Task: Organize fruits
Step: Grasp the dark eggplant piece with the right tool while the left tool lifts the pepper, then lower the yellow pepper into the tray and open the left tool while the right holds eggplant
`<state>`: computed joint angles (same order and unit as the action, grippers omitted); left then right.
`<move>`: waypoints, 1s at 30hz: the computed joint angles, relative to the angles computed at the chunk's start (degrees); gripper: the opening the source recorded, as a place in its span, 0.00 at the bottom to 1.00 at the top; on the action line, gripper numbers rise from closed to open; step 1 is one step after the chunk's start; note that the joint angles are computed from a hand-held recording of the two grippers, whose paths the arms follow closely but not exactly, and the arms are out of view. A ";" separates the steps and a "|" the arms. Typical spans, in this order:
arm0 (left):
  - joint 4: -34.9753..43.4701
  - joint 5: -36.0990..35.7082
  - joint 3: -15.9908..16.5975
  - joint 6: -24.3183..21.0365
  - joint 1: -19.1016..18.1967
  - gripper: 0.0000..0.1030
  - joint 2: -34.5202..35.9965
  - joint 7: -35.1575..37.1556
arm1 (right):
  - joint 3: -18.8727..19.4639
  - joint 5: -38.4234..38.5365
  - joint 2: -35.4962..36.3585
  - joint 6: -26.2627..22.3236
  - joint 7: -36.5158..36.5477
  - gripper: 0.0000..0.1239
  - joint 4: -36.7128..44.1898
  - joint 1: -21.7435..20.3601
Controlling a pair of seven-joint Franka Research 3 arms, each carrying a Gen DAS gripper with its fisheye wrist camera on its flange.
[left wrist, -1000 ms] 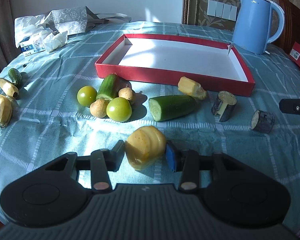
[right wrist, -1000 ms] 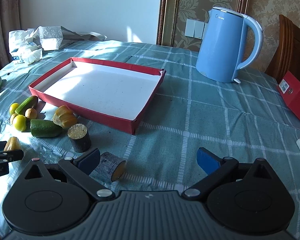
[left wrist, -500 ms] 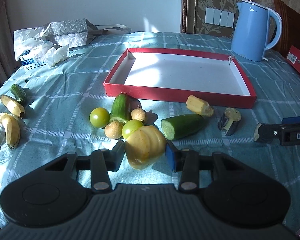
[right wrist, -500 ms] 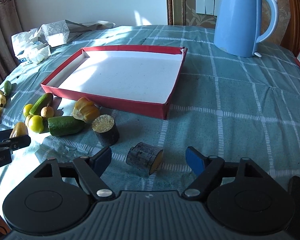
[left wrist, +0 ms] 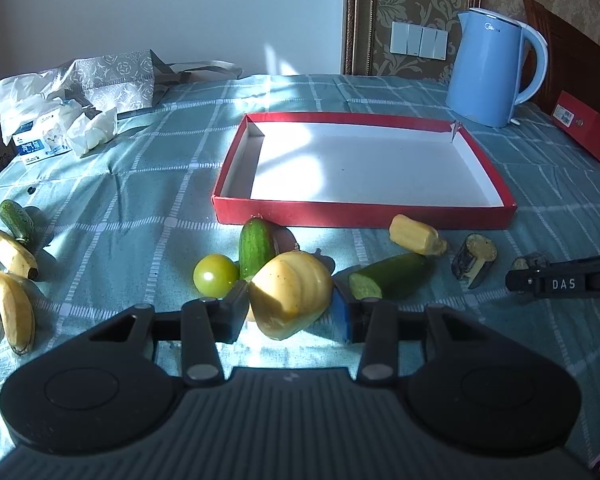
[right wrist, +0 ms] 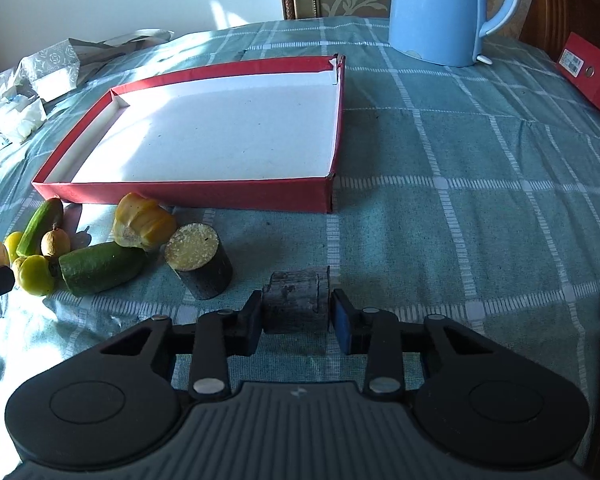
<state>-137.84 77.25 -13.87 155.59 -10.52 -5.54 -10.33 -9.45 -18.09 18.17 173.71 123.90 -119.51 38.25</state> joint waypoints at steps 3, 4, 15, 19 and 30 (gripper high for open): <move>0.03 2.47 0.94 2.77 1.02 0.39 0.01 -0.42 | -5.23 -4.37 0.48 0.37 5.71 0.27 0.18 4.88; 0.25 3.44 1.32 3.96 1.45 0.39 0.12 -0.32 | -6.96 -6.35 0.54 0.40 7.71 0.27 0.17 6.50; 6.92 13.77 3.86 10.74 4.41 0.39 3.95 -2.86 | -8.29 -18.49 -0.96 -2.41 22.88 0.26 0.35 7.25; 10.65 15.84 4.67 12.02 4.72 0.39 6.99 -3.09 | -6.37 -21.82 -1.61 -3.80 25.92 0.26 0.48 5.56; 23.89 7.74 7.83 13.95 3.73 0.39 20.19 8.44 | -0.64 -29.33 -4.54 -7.19 32.31 0.26 -0.80 -0.35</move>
<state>-113.95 85.00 -6.03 169.54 -6.79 14.65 -1.89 -10.09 -47.42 13.62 166.52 156.21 -120.30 37.89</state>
